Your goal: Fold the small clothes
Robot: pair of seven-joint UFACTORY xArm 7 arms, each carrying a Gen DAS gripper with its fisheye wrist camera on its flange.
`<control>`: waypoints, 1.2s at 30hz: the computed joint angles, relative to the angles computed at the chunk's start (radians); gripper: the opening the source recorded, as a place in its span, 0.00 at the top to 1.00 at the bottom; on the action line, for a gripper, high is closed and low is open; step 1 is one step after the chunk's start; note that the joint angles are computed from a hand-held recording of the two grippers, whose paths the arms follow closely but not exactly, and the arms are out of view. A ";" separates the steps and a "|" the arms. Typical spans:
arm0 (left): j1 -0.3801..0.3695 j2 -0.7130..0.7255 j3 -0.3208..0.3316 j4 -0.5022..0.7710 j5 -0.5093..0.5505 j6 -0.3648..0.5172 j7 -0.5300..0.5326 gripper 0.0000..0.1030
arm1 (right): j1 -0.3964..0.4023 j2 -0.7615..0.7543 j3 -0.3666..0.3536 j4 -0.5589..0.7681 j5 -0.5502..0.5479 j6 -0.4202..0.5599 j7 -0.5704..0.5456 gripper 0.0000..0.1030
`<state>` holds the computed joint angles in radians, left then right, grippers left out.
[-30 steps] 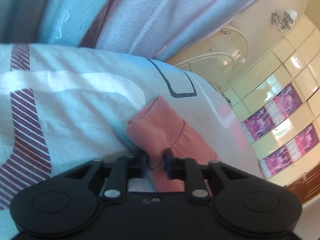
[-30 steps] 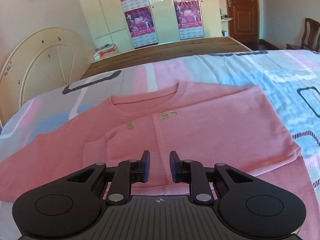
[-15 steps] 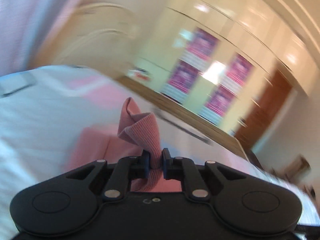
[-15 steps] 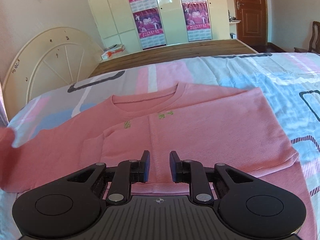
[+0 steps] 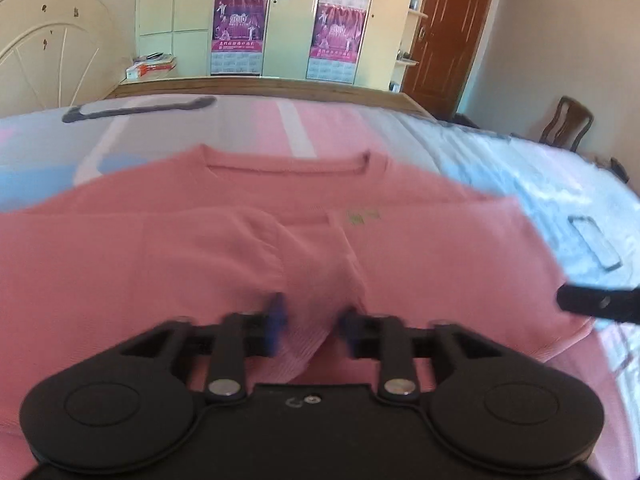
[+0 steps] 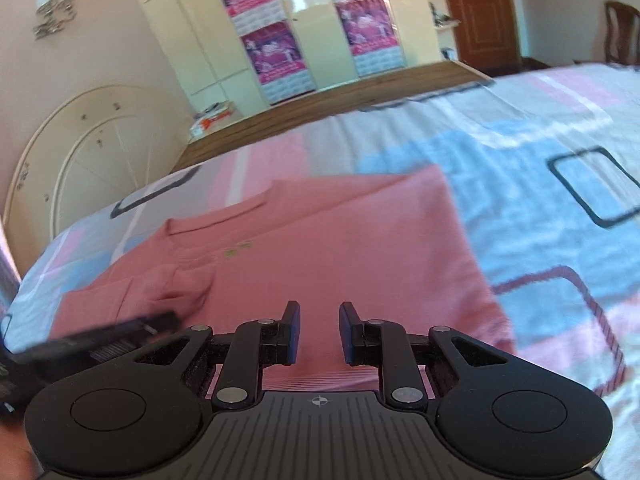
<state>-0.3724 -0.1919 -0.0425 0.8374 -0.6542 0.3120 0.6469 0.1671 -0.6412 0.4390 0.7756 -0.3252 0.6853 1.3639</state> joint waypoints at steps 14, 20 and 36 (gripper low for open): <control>0.182 -0.294 0.158 -0.225 0.132 -0.042 0.033 0.33 | 0.034 0.202 -0.024 0.009 0.074 -0.395 -0.009 0.44; 0.231 -0.217 0.263 -0.179 0.193 0.025 0.015 0.48 | 0.002 0.367 0.019 0.093 0.014 -0.479 0.059 0.48; 0.218 -0.075 0.258 -0.054 -0.066 0.060 0.292 0.85 | 0.095 0.198 -0.017 0.138 -0.347 -0.058 0.133 0.95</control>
